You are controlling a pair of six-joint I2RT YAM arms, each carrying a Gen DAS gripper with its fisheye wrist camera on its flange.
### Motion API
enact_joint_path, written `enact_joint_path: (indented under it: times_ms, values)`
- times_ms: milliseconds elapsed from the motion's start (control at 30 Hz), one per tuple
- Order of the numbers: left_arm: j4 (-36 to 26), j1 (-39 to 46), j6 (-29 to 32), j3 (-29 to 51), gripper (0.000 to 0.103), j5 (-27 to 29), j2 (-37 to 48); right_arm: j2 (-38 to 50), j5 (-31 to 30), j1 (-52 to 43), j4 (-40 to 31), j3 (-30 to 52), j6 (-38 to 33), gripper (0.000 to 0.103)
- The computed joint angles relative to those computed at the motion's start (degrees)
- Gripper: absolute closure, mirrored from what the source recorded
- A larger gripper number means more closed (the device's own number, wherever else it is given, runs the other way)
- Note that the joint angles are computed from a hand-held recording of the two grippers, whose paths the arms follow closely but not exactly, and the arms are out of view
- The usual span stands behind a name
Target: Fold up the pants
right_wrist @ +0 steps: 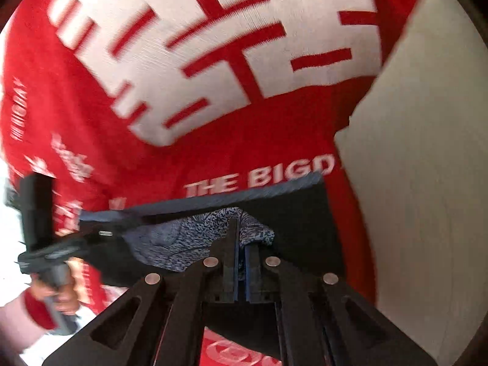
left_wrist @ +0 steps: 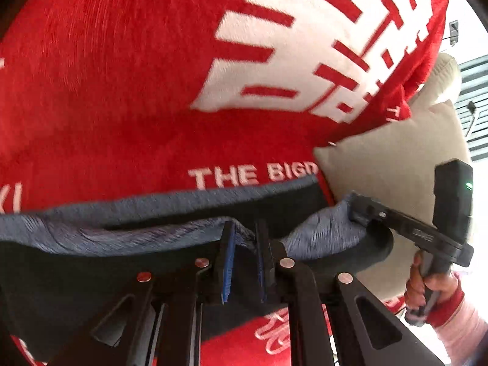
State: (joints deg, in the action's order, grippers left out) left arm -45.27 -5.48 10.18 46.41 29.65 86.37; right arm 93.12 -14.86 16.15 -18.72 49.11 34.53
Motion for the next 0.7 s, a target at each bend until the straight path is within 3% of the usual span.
enact_joint_path:
  times_ms: [100,267,300,333,367,400,500,567,600,633,700]
  values:
    - [0.8,0.9,0.7,1.2,0.089,-4.5,1.4,10.1,2.0,-1.1,-1.4,3.8,-3.4,0.1]
    - [0.5,4.0,5.3,-1.2,0.089,-12.7,-0.3,11.9,0.7,-3.3,0.5,3.3,-3.0,0.096]
    - [0.5,4.6,6.2,-2.1,0.089,-13.6,-0.7,10.2,1.3,-3.2,0.9,2.7,-2.9,0.081]
    - [0.7,5.1,7.1,-3.7,0.089,-15.0,-1.5,7.7,3.4,-2.8,0.6,2.2,-2.8,0.048]
    - [1.1,5.1,7.4,-4.8,0.089,-15.8,-2.0,5.2,6.1,-2.3,0.6,1.5,-2.4,0.032]
    - [1.4,5.1,7.6,-6.0,0.089,-16.5,-2.4,1.4,7.9,-2.1,2.1,-0.3,-1.8,0.027]
    - [3.8,2.7,6.1,-9.6,0.089,-18.1,-2.5,-2.6,6.9,-1.6,-0.2,-0.6,-0.6,0.027]
    - [7.2,-0.7,4.2,-11.9,0.089,-19.4,-2.4,-2.3,6.0,-0.2,-2.0,-0.3,-0.1,0.049]
    - [8.7,-2.4,3.2,-13.0,0.089,-19.9,-2.6,-0.9,6.1,1.1,-3.1,0.3,-0.5,0.069]
    - [11.3,-4.9,1.3,-14.2,0.089,-20.5,-2.1,0.7,6.2,2.1,-3.0,0.5,-0.9,0.078]
    - [15.7,-8.2,-1.4,-15.3,0.089,-22.0,-0.1,5.0,4.6,3.5,-2.7,2.0,-1.2,0.083]
